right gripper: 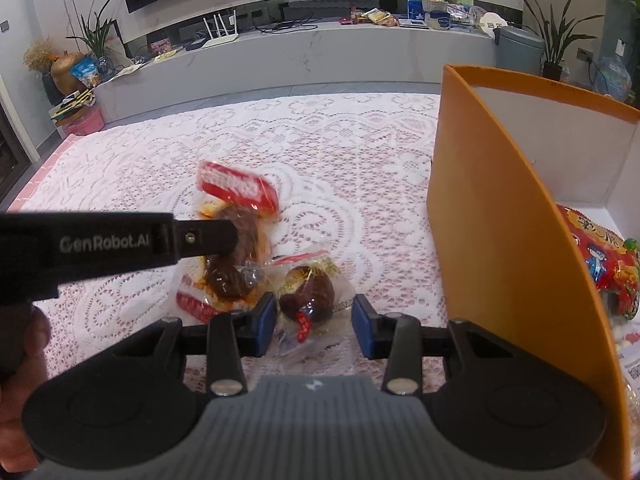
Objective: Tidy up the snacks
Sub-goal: 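Grasp the clear egg pack with the right gripper while the left grasps the braised-meat pack, then carry the held egg pack and meat pack over the orange box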
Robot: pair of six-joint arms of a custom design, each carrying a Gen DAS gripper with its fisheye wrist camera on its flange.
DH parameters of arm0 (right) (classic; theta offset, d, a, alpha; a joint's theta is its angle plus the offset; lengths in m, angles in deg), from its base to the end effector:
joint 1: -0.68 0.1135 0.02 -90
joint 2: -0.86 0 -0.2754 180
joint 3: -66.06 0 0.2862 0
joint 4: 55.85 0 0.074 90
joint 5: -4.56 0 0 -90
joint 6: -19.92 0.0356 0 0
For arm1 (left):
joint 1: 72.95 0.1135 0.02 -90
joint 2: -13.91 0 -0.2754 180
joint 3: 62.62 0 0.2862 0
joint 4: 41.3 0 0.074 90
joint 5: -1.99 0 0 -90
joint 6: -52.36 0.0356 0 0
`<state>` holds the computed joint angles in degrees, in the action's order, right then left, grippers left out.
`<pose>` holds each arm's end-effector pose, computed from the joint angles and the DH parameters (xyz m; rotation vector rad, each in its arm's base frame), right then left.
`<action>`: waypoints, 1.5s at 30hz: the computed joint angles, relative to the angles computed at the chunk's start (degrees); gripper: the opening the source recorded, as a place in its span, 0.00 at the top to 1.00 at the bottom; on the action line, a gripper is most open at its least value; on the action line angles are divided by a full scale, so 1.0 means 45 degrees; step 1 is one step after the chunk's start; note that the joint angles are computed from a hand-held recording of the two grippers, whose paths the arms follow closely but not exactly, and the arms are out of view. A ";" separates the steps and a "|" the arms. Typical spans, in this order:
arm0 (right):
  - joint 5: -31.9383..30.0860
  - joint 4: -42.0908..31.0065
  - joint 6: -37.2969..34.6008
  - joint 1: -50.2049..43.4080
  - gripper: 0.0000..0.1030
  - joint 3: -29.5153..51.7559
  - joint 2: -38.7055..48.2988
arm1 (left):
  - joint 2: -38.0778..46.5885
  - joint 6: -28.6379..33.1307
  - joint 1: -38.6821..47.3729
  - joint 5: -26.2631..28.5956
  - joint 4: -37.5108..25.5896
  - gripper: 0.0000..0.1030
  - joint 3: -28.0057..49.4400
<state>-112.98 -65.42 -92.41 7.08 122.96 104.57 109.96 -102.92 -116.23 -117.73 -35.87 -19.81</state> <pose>0.3357 0.0542 0.0845 -0.7855 2.3342 0.4933 0.2238 -0.1865 0.0803 -0.6653 2.1975 -0.3615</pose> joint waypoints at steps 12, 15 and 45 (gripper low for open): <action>-0.0118 -0.0045 -0.0069 -0.0030 0.61 -0.0015 -0.0020 | 0.1211 -0.1428 0.0566 0.1023 0.0742 0.76 0.0127; -0.0228 -0.0178 -0.0035 -0.0098 0.61 0.0092 0.0043 | 0.1164 -0.1083 0.0552 0.0801 0.0395 0.80 0.0262; -0.1911 -0.2416 -0.1791 -0.1469 0.63 -0.1107 -0.2947 | -0.2076 -0.4416 -0.3669 -0.3140 -0.6470 0.82 0.1482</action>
<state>-121.58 -76.29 -100.46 0.47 117.98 91.31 100.62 -122.79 -132.74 -131.86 -64.99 -13.14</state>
